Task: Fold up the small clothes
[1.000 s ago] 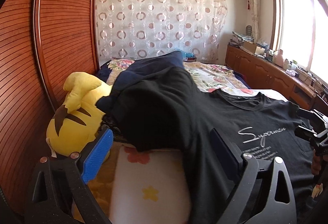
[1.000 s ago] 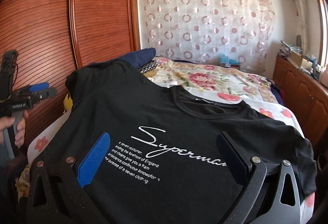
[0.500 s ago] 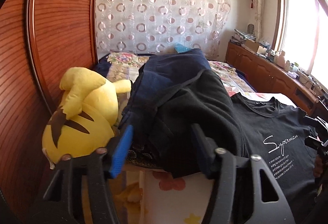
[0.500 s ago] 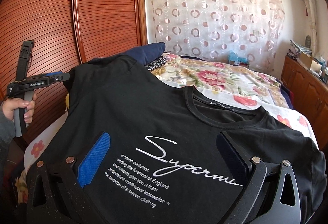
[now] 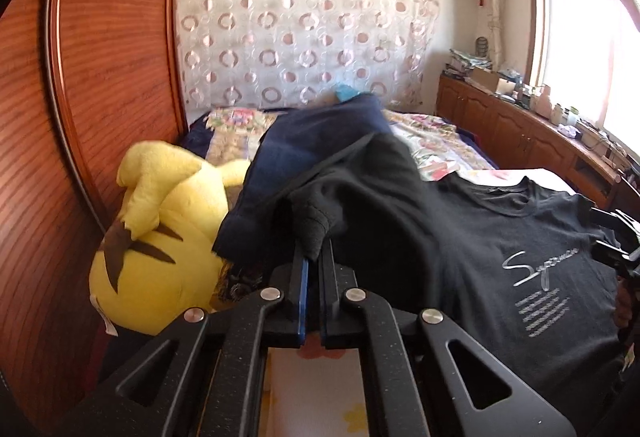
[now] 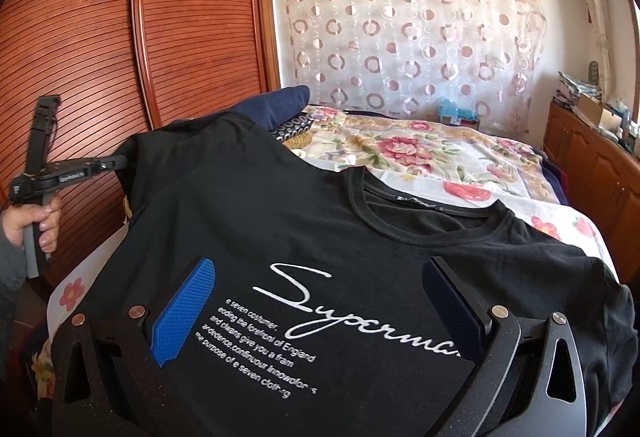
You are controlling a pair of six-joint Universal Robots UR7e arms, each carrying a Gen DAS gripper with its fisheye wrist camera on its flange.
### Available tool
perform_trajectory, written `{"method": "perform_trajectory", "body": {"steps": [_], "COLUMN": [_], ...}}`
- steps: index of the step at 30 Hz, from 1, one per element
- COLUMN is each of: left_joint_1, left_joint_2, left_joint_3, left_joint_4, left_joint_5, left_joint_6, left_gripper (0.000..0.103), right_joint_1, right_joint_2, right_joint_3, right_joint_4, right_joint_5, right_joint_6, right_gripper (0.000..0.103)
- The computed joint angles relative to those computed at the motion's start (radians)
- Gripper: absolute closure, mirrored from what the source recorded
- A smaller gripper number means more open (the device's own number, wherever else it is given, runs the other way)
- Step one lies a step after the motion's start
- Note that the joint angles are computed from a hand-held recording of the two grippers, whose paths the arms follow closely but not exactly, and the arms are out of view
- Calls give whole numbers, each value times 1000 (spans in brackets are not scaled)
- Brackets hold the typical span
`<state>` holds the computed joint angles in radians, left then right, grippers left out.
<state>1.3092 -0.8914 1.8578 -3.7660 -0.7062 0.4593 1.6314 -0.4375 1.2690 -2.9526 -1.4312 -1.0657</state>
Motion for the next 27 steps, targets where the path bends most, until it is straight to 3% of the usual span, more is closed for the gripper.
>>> {"method": "perform_trajectory", "body": {"steps": [2,6,16,20,27], "left_joint_1": [-28,-66,-131,-130,-126], "left_joint_2": [5,5,94,129,103], "left_joint_3": [0,1,-122,-159,-106], "left_joint_4": [-11,2,178,211,202], "left_joint_5": [37,12,-101,-117,-107], "left_joint_6": [25,43,29,21,2], "left_gripper": [99,99,98,83,57], "right_joint_1": [-1,-6,-16,-15,2], "right_joint_2": [1,-3,-17,-20,-16], "right_joint_3": [1,7,31,50,71], "right_joint_4": [-11,-32,-114,-142,-152], "right_joint_5": [-1,-2,-7,-18,-44], "right_joint_6": [5,22,82,100,92], "right_gripper": [0,0,0,0,2]}}
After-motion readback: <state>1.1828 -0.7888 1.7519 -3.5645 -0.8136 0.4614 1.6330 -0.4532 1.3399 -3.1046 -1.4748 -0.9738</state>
